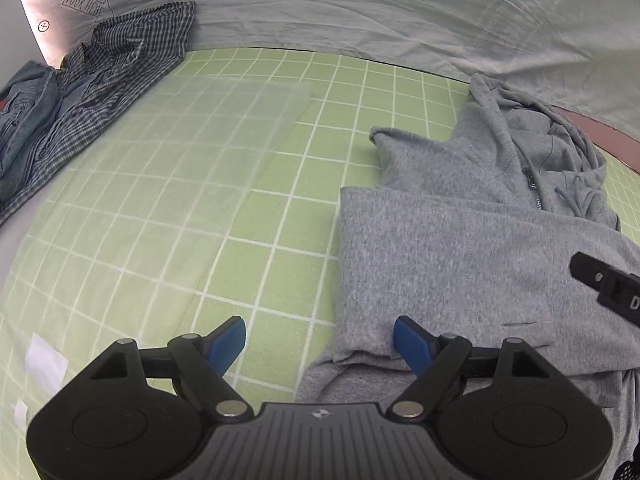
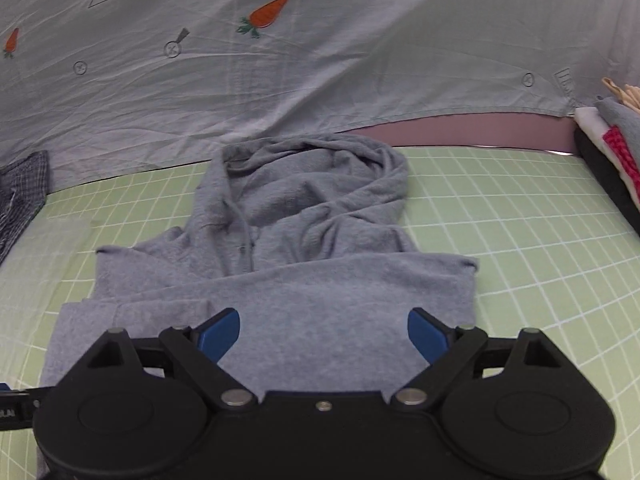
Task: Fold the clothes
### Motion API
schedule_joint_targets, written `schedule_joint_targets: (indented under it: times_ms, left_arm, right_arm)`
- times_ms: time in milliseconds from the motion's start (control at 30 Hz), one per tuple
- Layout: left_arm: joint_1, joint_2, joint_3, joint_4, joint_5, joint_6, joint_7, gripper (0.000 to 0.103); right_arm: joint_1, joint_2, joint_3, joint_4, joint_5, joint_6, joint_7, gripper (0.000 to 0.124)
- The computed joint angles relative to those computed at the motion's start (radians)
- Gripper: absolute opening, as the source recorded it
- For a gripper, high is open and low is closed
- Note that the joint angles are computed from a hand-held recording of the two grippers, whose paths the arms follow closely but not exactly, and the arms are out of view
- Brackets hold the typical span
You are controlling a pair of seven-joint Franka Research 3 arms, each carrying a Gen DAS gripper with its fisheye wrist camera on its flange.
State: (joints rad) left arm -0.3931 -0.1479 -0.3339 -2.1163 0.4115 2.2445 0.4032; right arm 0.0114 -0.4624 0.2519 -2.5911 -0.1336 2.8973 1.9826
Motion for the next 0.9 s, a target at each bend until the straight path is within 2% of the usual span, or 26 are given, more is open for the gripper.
schedule_joint_targets:
  times_ms: [200, 333, 400, 433, 467, 533, 600, 733, 900]
  left_arm:
    - [0.000, 0.011, 0.000, -0.008, 0.001, 0.016, -0.026, 0.085]
    - [0.001, 0.016, 0.002, -0.009, 0.003, 0.021, -0.036, 0.089]
    - [0.001, 0.018, 0.002, -0.006, 0.006, 0.020, -0.035, 0.089]
    - [0.001, 0.020, 0.003, -0.003, 0.006, 0.019, -0.032, 0.089]
    - [0.001, 0.022, 0.003, 0.003, 0.009, 0.017, -0.025, 0.088]
    - [0.000, 0.025, 0.002, 0.014, 0.028, 0.024, -0.014, 0.088]
    - [0.001, 0.029, -0.002, 0.026, 0.056, 0.034, -0.019, 0.088]
    - [-0.004, 0.053, -0.008, 0.062, 0.093, 0.044, -0.021, 0.088]
    - [-0.022, 0.102, -0.010, 0.110, 0.114, 0.035, 0.023, 0.088]
  right_arm:
    - [0.201, 0.058, -0.096, 0.022, 0.153, -0.052, -0.147, 0.057]
    - [0.216, 0.068, -0.094, 0.021, 0.186, -0.058, -0.183, 0.056]
    - [0.241, 0.069, -0.122, 0.022, 0.224, -0.055, -0.225, 0.043]
    - [0.260, 0.070, -0.142, 0.023, 0.251, -0.055, -0.256, 0.024]
    - [0.265, 0.071, -0.149, 0.026, 0.267, -0.057, -0.277, 0.014]
    - [0.298, 0.064, -0.189, 0.020, 0.336, -0.045, -0.335, 0.009]
    - [0.334, 0.052, -0.233, 0.013, 0.420, -0.032, -0.401, 0.008]
    - [0.296, 0.001, -0.225, -0.012, 0.463, 0.005, -0.447, 0.008]
    - [0.163, -0.064, -0.183, -0.039, 0.412, -0.006, -0.410, 0.008]
